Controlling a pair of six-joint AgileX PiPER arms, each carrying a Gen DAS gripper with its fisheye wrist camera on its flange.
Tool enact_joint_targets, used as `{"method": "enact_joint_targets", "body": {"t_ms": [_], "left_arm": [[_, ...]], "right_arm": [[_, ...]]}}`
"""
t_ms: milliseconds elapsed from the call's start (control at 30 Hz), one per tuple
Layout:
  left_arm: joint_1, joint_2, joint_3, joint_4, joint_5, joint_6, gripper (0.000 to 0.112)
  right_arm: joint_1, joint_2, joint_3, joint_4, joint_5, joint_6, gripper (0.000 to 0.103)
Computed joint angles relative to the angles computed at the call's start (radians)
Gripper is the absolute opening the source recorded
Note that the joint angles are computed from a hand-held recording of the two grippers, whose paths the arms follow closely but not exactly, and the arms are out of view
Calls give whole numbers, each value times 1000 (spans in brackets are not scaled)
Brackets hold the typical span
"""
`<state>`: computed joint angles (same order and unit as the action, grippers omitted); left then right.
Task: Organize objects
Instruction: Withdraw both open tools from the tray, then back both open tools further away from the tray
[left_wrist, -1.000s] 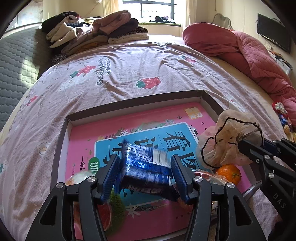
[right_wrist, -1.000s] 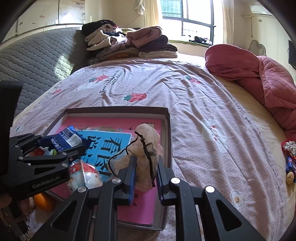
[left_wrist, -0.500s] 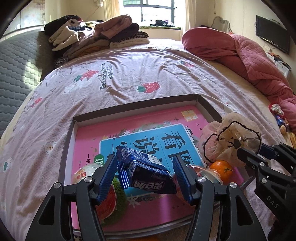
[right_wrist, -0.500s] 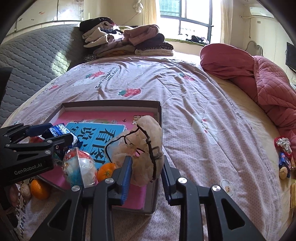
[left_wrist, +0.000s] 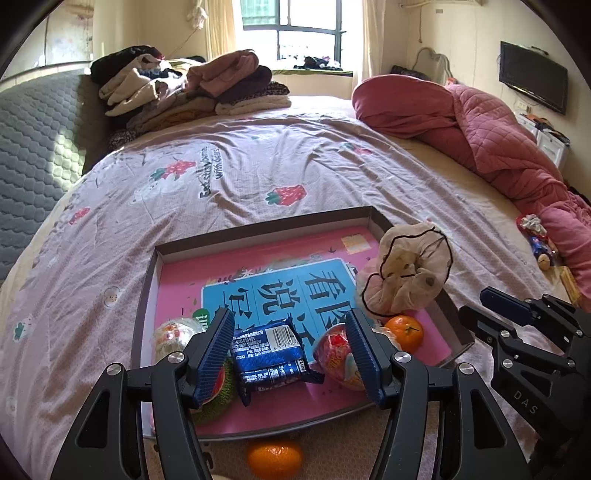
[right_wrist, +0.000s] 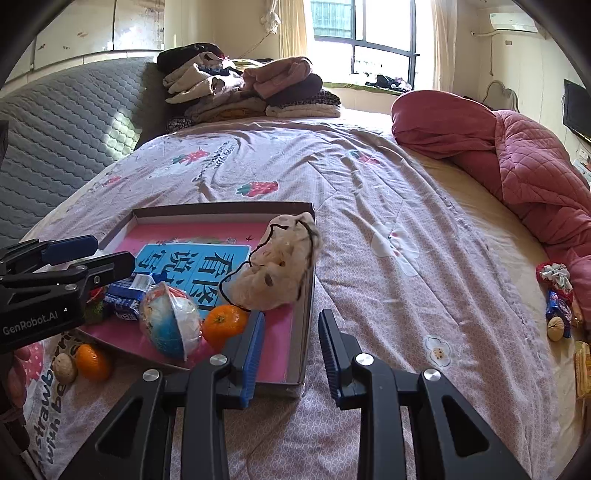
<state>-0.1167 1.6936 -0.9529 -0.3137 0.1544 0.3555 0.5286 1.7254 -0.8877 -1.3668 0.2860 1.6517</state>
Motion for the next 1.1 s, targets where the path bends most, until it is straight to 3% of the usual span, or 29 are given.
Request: {"method": "enact_joint_targets", "body": {"t_ms": [300, 633, 800, 1100], "left_arm": [[13, -105, 66, -1, 5, 0, 64], [31, -217, 128, -37, 27, 41, 64], [35, -274, 155, 2, 38, 9, 66], [84, -380, 181, -66, 91, 94, 69]], "right_arm": [[55, -89, 22, 56, 51, -46, 31], [142, -162, 16, 144, 124, -129, 56], [174, -190, 13, 184, 153, -166, 57], [254, -251, -15, 233, 247, -219, 61]]}}
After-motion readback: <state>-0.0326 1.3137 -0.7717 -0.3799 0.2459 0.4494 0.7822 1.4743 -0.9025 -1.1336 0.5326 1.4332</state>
